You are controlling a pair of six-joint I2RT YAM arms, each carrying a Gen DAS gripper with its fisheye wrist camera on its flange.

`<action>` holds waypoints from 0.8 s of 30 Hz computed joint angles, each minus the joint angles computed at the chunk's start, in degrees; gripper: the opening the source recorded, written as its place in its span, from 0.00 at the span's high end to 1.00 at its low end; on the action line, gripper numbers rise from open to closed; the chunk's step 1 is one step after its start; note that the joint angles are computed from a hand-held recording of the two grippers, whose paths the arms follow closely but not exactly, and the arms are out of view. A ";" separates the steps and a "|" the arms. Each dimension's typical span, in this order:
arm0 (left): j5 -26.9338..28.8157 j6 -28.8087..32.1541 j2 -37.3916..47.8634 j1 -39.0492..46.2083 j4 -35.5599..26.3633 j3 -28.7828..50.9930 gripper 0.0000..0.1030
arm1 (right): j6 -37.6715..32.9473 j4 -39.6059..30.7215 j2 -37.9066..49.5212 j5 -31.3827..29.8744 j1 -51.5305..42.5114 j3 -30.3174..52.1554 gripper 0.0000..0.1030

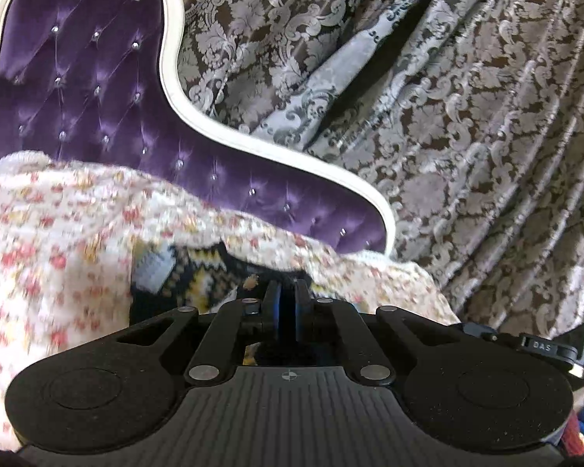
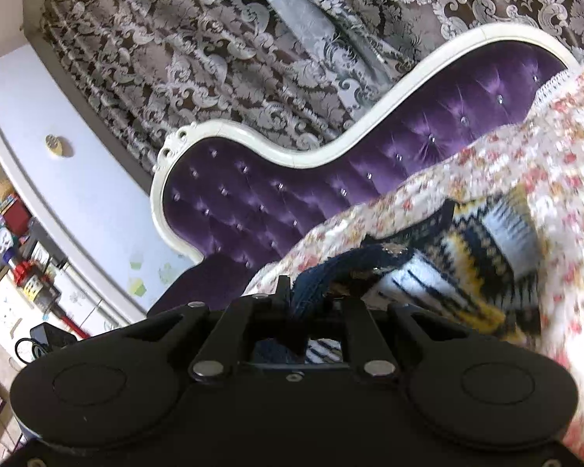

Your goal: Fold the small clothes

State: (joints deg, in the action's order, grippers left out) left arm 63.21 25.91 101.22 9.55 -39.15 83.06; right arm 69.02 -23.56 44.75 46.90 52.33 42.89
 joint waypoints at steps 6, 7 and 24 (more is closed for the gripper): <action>-7.39 -16.46 4.74 -7.30 18.35 0.83 0.94 | -9.21 8.13 0.42 -17.73 -22.03 -4.45 0.84; -8.97 -18.37 6.32 -8.54 20.30 1.77 0.94 | -10.16 9.35 0.84 -20.33 -25.00 -5.23 0.84; -28.87 -22.20 31.05 -17.68 18.54 26.11 0.99 | -16.07 32.10 31.24 -43.88 -51.72 -9.82 0.81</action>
State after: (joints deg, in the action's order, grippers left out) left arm 34.34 3.71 132.27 -8.13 -20.61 109.17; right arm 52.95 8.53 75.98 3.02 0.61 33.07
